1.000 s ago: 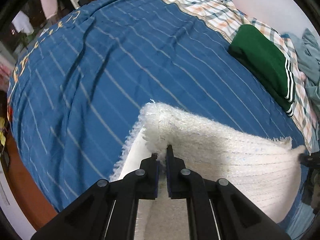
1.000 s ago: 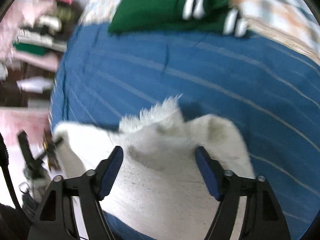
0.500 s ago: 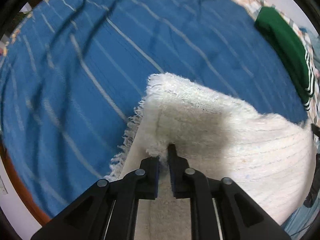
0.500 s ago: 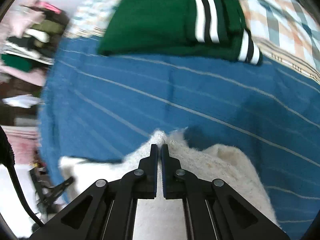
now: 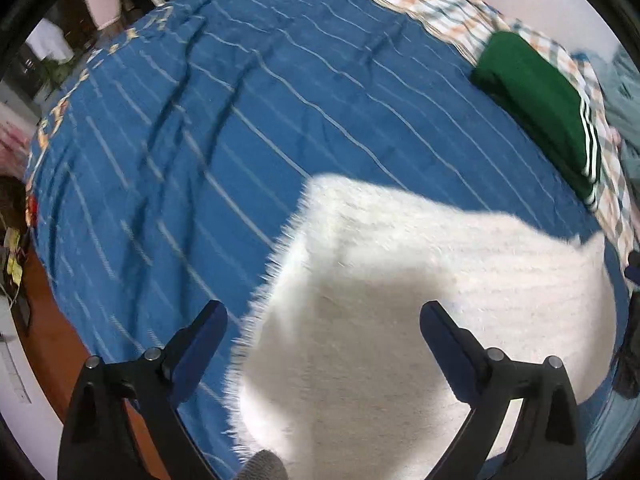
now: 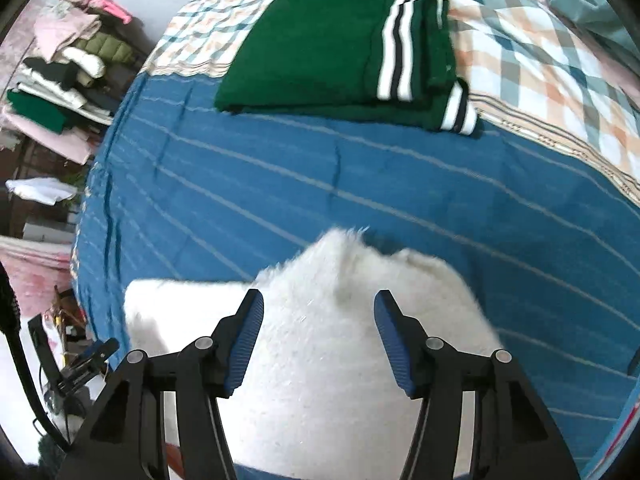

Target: Fold large clothes

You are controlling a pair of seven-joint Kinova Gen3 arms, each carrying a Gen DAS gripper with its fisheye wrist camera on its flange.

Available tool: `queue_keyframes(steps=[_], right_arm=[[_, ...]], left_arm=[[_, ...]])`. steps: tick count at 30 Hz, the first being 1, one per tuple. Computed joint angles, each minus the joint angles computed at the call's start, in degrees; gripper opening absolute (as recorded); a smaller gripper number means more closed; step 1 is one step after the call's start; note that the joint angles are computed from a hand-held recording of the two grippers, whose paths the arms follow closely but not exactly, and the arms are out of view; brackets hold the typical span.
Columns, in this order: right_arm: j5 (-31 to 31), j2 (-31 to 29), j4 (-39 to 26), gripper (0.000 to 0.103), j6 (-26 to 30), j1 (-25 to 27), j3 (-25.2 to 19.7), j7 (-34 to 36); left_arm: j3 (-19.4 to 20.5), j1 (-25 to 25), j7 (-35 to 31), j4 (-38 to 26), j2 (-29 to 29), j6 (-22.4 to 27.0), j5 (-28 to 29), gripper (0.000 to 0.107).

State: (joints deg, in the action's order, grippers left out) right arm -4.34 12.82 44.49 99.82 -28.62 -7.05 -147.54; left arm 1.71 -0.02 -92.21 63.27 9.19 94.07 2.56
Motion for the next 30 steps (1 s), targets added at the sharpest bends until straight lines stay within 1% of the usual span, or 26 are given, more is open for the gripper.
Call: queue_keyframes(steps=[1, 2, 3, 4, 5, 6, 7, 9, 10, 12, 13, 14, 15, 17, 18, 19, 20, 21, 23, 24, 25, 27, 28, 29, 30], right_arm=[[-2.2, 0.7, 1.3, 0.056, -1.8, -0.3, 0.1, 0.1], [-4.5, 1.8, 2.5, 0.048, -2.7, 0.5, 0.2, -0.7], [-6.6, 3.1, 3.3, 0.024, -2.6, 2.0, -0.8, -1.2], [-7.8, 4.6, 5.2, 0.018, -3.0, 2.4, -0.8, -0.9], [-8.5, 6.0, 6.1, 0.018, -3.1, 2.6, -1.0, -0.3], [-8.4, 7.1, 7.2, 0.017, -3.8, 2.6, -0.9, -0.2], [-8.7, 7.4, 8.9, 0.012, -5.3, 2.9, -0.4, -0.2], [-12.1, 7.2, 12.0, 0.009, -8.6, 4.5, 1.4, -1.5], [-14.4, 7.5, 12.5, 0.008, -8.9, 6.5, 1.1, -2.5], [-16.3, 9.0, 10.5, 0.008, -6.7, 8.9, -0.5, -1.9], [-15.9, 9.9, 7.9, 0.008, -4.3, 9.0, -1.1, -0.9], [-15.4, 10.2, 5.2, 0.009, -2.0, 8.3, -0.7, -0.6], [-14.8, 10.3, 2.6, 0.012, 0.2, 7.6, -0.4, -1.0], [-13.0, 9.1, -1.7, 0.016, 3.9, 5.9, 0.0, -2.8], [-12.8, 8.4, -2.2, 0.023, 4.8, 5.2, 0.3, -3.8], [-13.6, 7.8, -1.7, 0.035, 5.3, 5.0, 0.1, -5.3], [-14.9, 7.6, -0.1, 0.04, 4.9, 5.2, -0.6, -6.1], [-15.2, 7.7, 1.7, 0.042, 4.1, 5.5, -2.0, -5.9], [-13.2, 9.8, 3.9, 0.042, 4.3, 3.5, -2.0, -4.6], [-12.3, 10.6, 3.4, 0.043, 4.8, 2.0, -0.8, -5.4], [-11.1, 11.5, 1.8, 0.043, 5.5, 0.7, 0.3, -5.9], [-10.3, 13.5, -1.3, 0.044, 7.4, 0.3, 0.0, -5.2], [-10.4, 13.0, -1.3, 0.044, 7.3, 0.3, 0.1, -5.9], [-10.9, 11.5, -0.2, 0.044, 6.2, 0.7, 0.7, -6.1], [-11.0, 9.0, 1.8, 0.044, 4.2, 1.8, 0.2, -7.0]], left_arm=[[0.1, 1.4, 0.8, 1.8, 0.0, -1.5, -1.5, 0.099], [-0.9, 3.6, 1.1, 3.9, 0.2, -2.9, -2.3, 0.099], [-2.8, 5.9, 1.0, 5.0, 0.6, -3.8, -2.6, 0.099], [-3.8, 7.8, 1.2, 6.6, 1.0, -4.7, -3.7, 0.099], [-3.9, 8.7, 1.2, 8.4, 1.5, -5.8, -4.4, 0.099], [-3.5, 8.7, 1.3, 10.3, 1.8, -7.3, -4.5, 0.101], [-4.1, 9.0, 1.3, 11.9, 1.4, -9.2, -4.1, 0.103], [-4.7, 7.5, -0.1, 14.8, 0.2, -13.6, -1.2, 0.103], [-4.9, 6.5, -1.5, 16.2, -0.6, -15.9, 0.8, 0.103], [-5.5, 5.1, -3.7, 18.8, -1.8, -19.9, 3.9, 0.103], [-5.4, 3.9, -4.7, 19.3, -1.9, -20.8, 5.5, 0.103], [-6.0, 3.3, -5.1, 19.0, -1.7, -20.7, 7.2, 0.103], [-6.2, 2.9, -4.8, 18.0, -1.1, -19.7, 7.9, 0.103], [-5.5, 2.7, -5.2, 14.4, 1.0, -15.4, 7.0, 0.103], [-5.5, 3.0, -5.1, 12.7, 1.7, -13.8, 6.5, 0.103], [-6.1, 3.8, -4.8, 11.8, 1.7, -13.0, 6.1, 0.103], [-6.1, 4.3, -4.2, 11.2, 1.4, -12.8, 5.4, 0.103], [-5.1, 3.7, -3.9, 10.5, 1.3, -12.4, 5.3, 0.103], [-2.0, 3.2, -1.8, 8.7, 0.9, -10.6, 2.4, 0.103], [-1.1, 3.7, -0.9, 8.2, 0.4, -10.0, 0.8, 0.103], [-0.5, 5.2, 0.2, 7.3, 0.0, -9.6, -1.4, 0.103], [-2.0, 10.5, 2.0, 3.8, 0.2, -7.4, -6.1, 0.103], [-2.2, 13.1, 3.5, 1.7, 1.0, -5.4, -8.4, 0.103], [-1.3, 15.0, 4.7, -0.5, 1.6, -3.1, -10.6, 0.103], [-0.4, 15.8, 6.0, -1.9, 2.1, -1.3, -11.8, 0.103]])
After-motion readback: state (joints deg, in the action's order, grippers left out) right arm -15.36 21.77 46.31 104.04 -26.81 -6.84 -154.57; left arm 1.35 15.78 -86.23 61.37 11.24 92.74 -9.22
